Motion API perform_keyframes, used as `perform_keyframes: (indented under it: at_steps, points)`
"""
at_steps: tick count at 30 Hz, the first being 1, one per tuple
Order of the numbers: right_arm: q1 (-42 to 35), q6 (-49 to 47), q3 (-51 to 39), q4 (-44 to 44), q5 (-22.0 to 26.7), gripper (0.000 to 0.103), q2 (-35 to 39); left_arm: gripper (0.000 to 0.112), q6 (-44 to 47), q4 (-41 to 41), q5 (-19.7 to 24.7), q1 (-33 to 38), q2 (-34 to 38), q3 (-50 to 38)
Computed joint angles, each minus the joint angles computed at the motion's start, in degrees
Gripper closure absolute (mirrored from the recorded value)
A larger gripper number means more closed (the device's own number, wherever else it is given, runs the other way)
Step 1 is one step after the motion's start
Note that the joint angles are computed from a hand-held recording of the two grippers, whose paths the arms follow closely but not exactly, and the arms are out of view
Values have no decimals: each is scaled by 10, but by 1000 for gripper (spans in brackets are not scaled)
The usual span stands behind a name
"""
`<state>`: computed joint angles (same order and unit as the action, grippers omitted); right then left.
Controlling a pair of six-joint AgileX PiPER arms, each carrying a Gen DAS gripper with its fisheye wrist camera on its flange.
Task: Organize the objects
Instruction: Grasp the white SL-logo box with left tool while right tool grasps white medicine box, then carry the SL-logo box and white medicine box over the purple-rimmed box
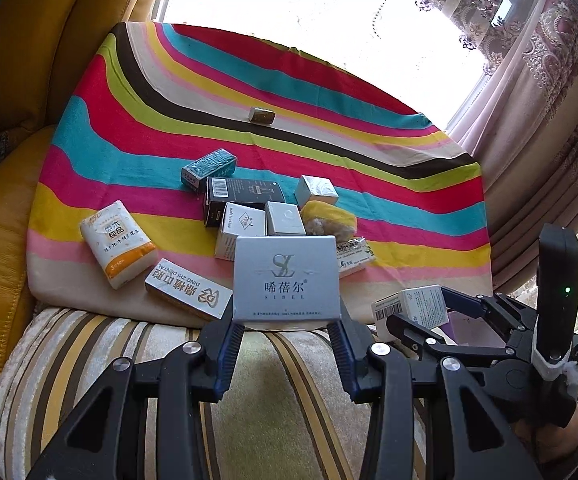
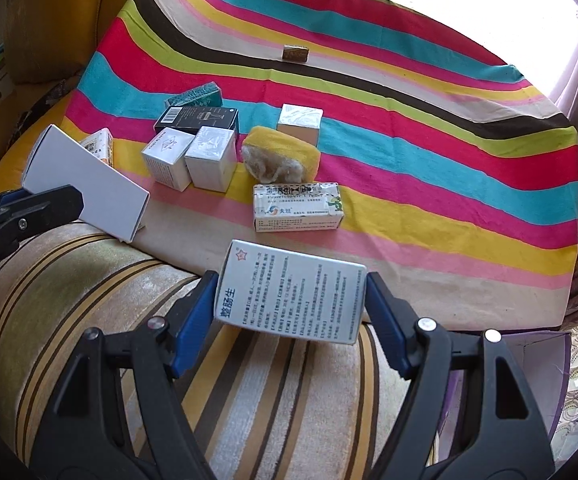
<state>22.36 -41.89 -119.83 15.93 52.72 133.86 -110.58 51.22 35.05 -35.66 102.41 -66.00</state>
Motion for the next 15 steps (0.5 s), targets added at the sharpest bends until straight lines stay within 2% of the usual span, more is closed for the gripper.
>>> perform_keyframes:
  at_steps: [5, 15]
  points:
    - [-28, -36, 67, 26, -7, 28, -45, 69, 4, -21, -6, -28, -1, -2]
    - [-79, -112, 168, 78, -25, 29, -114, 70, 39, -73, 16, -78, 20, -30]
